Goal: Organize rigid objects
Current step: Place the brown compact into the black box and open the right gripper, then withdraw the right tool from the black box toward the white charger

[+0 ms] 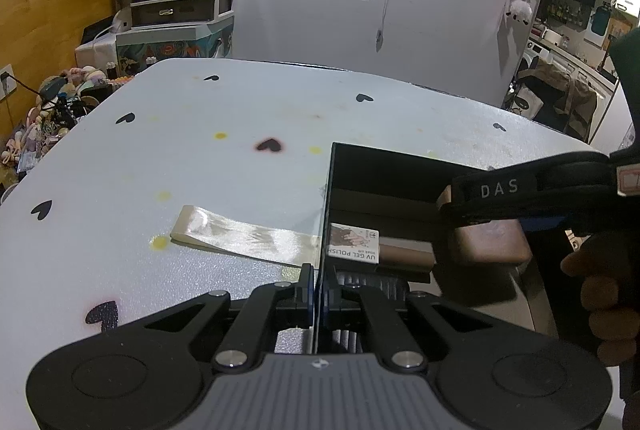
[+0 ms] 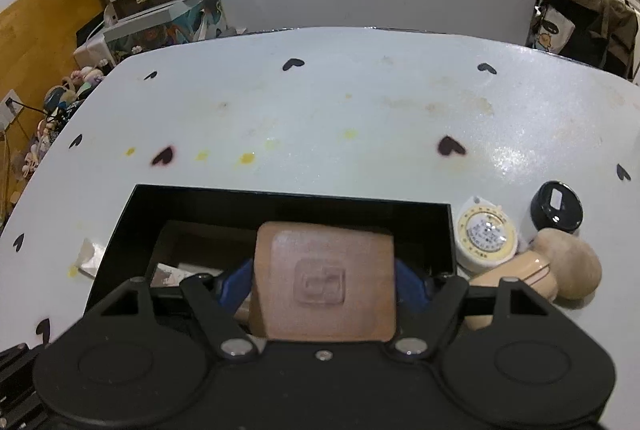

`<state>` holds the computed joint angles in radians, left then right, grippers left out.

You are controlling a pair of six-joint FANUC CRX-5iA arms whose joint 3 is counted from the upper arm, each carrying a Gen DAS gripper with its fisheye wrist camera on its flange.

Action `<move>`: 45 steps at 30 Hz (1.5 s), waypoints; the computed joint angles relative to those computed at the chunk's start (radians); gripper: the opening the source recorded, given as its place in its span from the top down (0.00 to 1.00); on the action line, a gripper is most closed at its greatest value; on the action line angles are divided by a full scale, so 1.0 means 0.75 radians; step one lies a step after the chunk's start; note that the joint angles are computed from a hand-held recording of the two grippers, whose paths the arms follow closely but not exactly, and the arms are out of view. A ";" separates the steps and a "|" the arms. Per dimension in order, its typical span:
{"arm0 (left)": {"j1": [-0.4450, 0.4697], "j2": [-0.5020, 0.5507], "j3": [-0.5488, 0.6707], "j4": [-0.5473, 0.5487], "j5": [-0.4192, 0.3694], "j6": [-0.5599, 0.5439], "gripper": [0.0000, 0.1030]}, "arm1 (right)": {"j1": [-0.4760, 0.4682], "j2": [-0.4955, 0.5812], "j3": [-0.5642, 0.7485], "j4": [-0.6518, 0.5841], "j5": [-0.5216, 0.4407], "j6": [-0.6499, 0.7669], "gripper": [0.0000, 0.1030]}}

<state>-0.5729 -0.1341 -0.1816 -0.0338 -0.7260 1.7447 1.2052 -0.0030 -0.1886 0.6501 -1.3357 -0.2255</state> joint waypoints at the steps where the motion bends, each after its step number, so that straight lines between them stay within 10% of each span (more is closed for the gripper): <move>1: 0.001 0.000 -0.001 0.002 0.001 -0.001 0.97 | 0.000 -0.008 -0.006 -0.001 0.011 -0.005 0.24; 21: 0.008 -0.004 -0.010 0.014 0.006 -0.011 0.97 | 0.224 -0.251 -0.231 0.171 0.036 -0.149 0.22; 45: 0.011 -0.010 -0.018 0.017 0.011 -0.021 0.97 | 0.593 -0.366 -0.488 0.404 -0.337 -0.410 0.01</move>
<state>-0.5645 -0.1413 -0.1955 -0.0211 -0.7179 1.7289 1.6496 -0.2779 -0.5548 0.9534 -1.5887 -0.5333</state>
